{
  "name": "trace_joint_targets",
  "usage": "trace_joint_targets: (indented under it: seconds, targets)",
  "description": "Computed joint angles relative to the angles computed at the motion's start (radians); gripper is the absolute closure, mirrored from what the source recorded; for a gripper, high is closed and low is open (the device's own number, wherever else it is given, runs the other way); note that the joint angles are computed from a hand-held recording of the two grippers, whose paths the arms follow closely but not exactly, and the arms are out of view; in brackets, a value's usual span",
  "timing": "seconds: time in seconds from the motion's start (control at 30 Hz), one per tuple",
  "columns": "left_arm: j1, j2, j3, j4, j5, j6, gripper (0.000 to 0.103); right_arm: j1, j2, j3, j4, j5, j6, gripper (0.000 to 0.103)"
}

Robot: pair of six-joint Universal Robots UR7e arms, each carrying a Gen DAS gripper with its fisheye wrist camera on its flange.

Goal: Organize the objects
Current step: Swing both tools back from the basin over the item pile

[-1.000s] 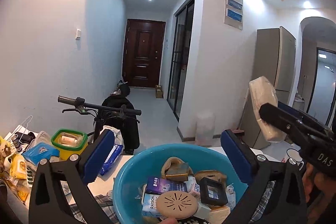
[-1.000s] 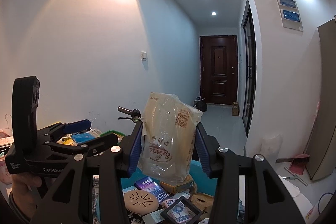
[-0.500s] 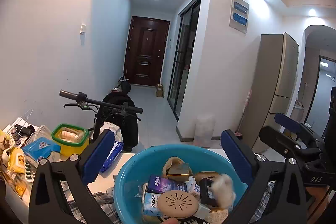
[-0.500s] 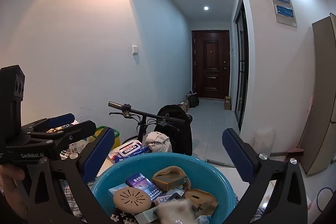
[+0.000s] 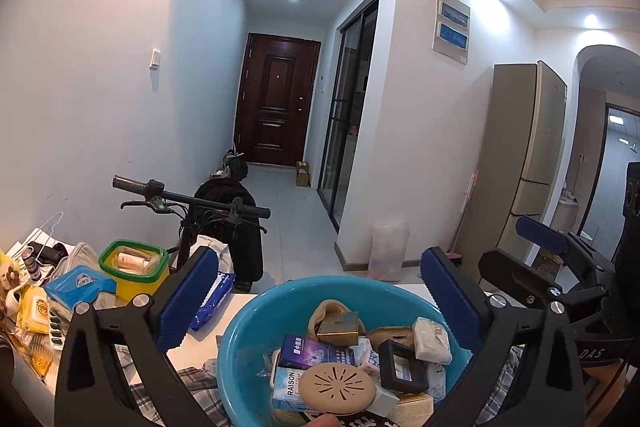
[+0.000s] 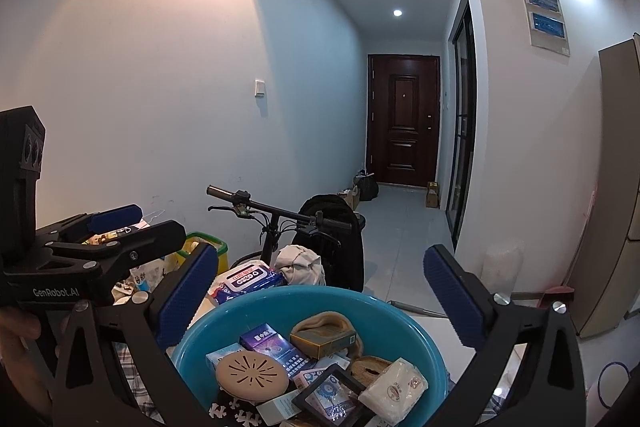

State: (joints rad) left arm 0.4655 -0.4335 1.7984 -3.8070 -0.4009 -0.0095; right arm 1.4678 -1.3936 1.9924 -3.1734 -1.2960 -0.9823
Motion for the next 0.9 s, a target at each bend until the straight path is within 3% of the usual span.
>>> trace_joint_targets:
  seconds: [0.53, 0.63, 0.9]
  targets:
    - [-0.010, -0.003, 0.013, -0.048, -0.005, 0.056, 0.000, 0.001, -0.027, 0.034, 0.005, 0.042, -0.018, 0.001]
    - [-0.016, -0.011, 0.027, -0.087, -0.009, 0.082, 0.000, -0.009, -0.039, 0.062, -0.040, 0.087, -0.015, 0.001]
    - [-0.031, -0.046, 0.079, -0.209, 0.000, 0.147, 0.000, -0.021, -0.132, 0.134, -0.003, 0.176, -0.048, 0.000]
